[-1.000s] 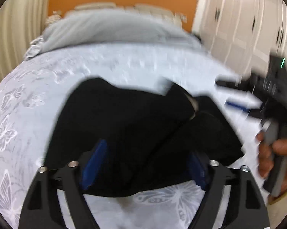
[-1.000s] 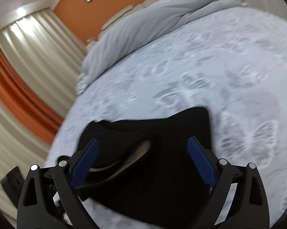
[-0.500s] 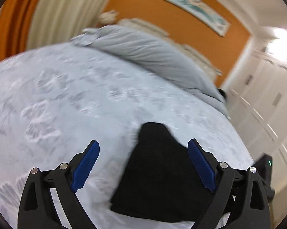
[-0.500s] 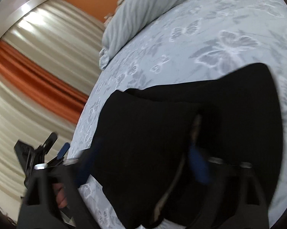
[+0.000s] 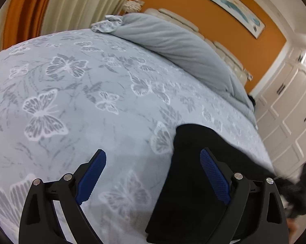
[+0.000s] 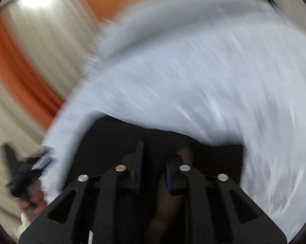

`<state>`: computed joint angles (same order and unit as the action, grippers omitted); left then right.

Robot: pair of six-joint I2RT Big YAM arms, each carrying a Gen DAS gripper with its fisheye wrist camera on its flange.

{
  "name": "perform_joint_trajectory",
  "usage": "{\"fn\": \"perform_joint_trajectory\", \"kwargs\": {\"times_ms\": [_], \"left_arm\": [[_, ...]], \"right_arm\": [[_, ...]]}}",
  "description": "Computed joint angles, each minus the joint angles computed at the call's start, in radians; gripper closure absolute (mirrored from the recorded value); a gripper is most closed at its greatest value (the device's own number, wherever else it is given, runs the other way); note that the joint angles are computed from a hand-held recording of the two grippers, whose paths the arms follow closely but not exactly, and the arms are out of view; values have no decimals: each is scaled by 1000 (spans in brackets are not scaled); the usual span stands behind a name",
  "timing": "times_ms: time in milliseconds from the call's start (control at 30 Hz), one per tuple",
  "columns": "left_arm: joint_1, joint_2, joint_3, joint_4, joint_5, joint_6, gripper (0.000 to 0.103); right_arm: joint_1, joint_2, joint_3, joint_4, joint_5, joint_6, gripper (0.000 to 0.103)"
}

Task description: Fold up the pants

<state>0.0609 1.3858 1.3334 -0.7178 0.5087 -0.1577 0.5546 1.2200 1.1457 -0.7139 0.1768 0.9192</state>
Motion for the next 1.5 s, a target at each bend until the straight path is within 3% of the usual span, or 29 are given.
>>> {"fn": "perform_joint_trajectory", "kwargs": {"times_ms": [33, 67, 100, 200, 267, 400, 567, 667, 733, 800, 867, 900, 1100, 1167, 1233, 1267, 1300, 1333, 1400, 1500], "left_arm": [[-7, 1, -3, -1, -6, 6, 12], [-14, 2, -5, -6, -10, 16, 12], [-20, 6, -5, -14, -6, 28, 12], [-33, 3, -6, -40, 12, 75, 12], [-41, -6, -15, -46, 9, 97, 12], [-54, -22, -31, -81, 39, 152, 12], [-113, -89, -87, -150, 123, 338, 12], [-197, -174, -164, -111, 92, 502, 12], [-274, -221, -213, -59, 18, 566, 11], [-334, -232, -237, -12, -42, 562, 11], [-358, -207, -223, -20, -65, 522, 12], [-363, -183, -209, -46, -66, 511, 12], [-368, -194, -201, -73, -25, 583, 13], [-385, -187, -191, -89, -20, 611, 30], [-408, -157, -169, -143, -29, 656, 62], [-415, -149, -169, -141, -42, 647, 70], [-420, -137, -166, -130, -68, 627, 88], [-422, -131, -162, -120, -79, 606, 97], [-394, -105, -128, -130, -29, 544, 98], [-321, -76, -58, -96, 50, 376, 98]], "right_arm": [[-28, -16, -48, 26, -85, 104, 84], [-31, -50, -89, 96, -96, 130, 84], [-28, -71, -97, 116, -86, 125, 84], [17, -133, -97, 100, 15, 83, 75], [42, -160, -114, 99, 45, 93, 75], [89, -164, -124, 10, 68, 119, 75], [95, -218, -203, 98, -22, 177, 75], [77, -231, -218, 135, -33, 191, 75], [67, -246, -236, 167, -54, 207, 74], [65, -253, -236, 156, -46, 218, 73], [69, -266, -238, 149, -32, 226, 69], [72, -274, -241, 153, -23, 231, 64], [73, -306, -252, 157, 3, 233, 63], [73, -302, -248, 147, 8, 232, 63], [73, -295, -243, 137, 8, 234, 63], [74, -292, -241, 135, 8, 232, 63], [75, -289, -239, 135, 11, 228, 63], [77, -292, -239, 133, 15, 225, 63], [79, -293, -239, 136, 15, 221, 63], [87, -289, -234, 147, 11, 192, 63]]}}
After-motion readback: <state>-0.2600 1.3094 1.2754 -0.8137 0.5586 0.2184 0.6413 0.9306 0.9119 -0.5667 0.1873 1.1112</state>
